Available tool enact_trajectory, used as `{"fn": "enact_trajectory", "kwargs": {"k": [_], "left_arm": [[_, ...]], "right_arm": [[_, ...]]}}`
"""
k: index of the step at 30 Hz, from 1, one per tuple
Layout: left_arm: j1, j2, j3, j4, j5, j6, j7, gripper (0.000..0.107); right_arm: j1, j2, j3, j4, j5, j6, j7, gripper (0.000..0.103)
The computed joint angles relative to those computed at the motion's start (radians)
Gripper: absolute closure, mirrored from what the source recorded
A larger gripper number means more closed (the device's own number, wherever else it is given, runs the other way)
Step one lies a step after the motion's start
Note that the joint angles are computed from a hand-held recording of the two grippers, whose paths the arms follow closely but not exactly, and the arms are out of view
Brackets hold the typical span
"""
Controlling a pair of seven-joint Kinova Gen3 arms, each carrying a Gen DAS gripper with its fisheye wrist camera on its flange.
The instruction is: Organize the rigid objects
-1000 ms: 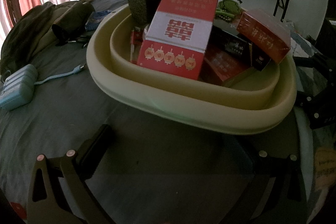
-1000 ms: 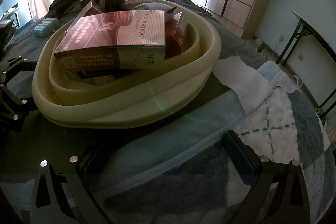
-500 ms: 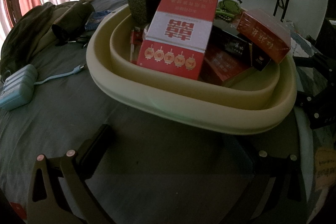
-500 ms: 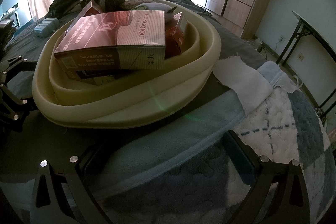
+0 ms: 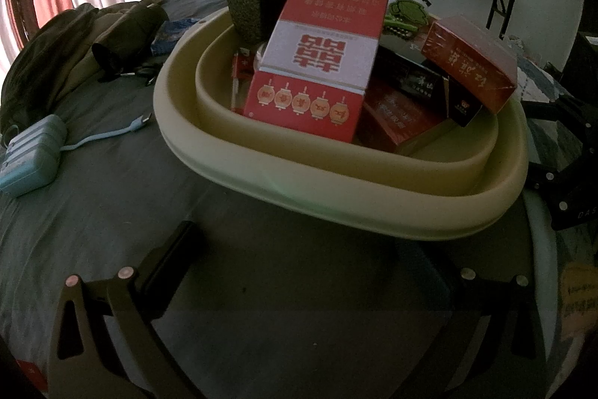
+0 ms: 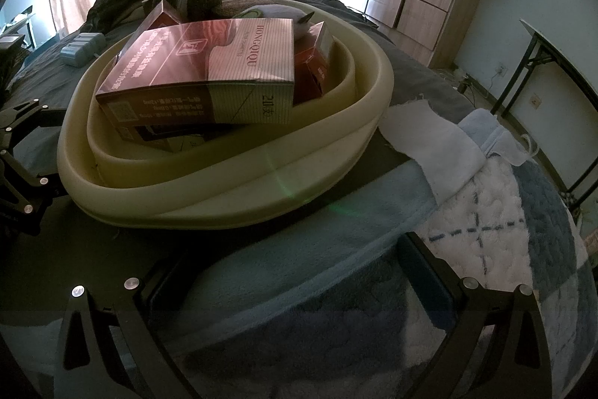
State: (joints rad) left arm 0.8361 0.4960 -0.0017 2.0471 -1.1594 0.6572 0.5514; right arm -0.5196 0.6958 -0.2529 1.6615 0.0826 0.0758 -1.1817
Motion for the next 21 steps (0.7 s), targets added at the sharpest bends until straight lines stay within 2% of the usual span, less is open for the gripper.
{"fn": "enact_trajectory", "kwargs": {"k": [21], "left_arm": [[-0.007, 0.002, -0.002, 0.002, -0.009, -0.006, 0.001, 0.005]], "right_arm": [[-0.002, -0.001, 0.001, 0.001, -0.003, 0.0, 0.002, 0.0]]}}
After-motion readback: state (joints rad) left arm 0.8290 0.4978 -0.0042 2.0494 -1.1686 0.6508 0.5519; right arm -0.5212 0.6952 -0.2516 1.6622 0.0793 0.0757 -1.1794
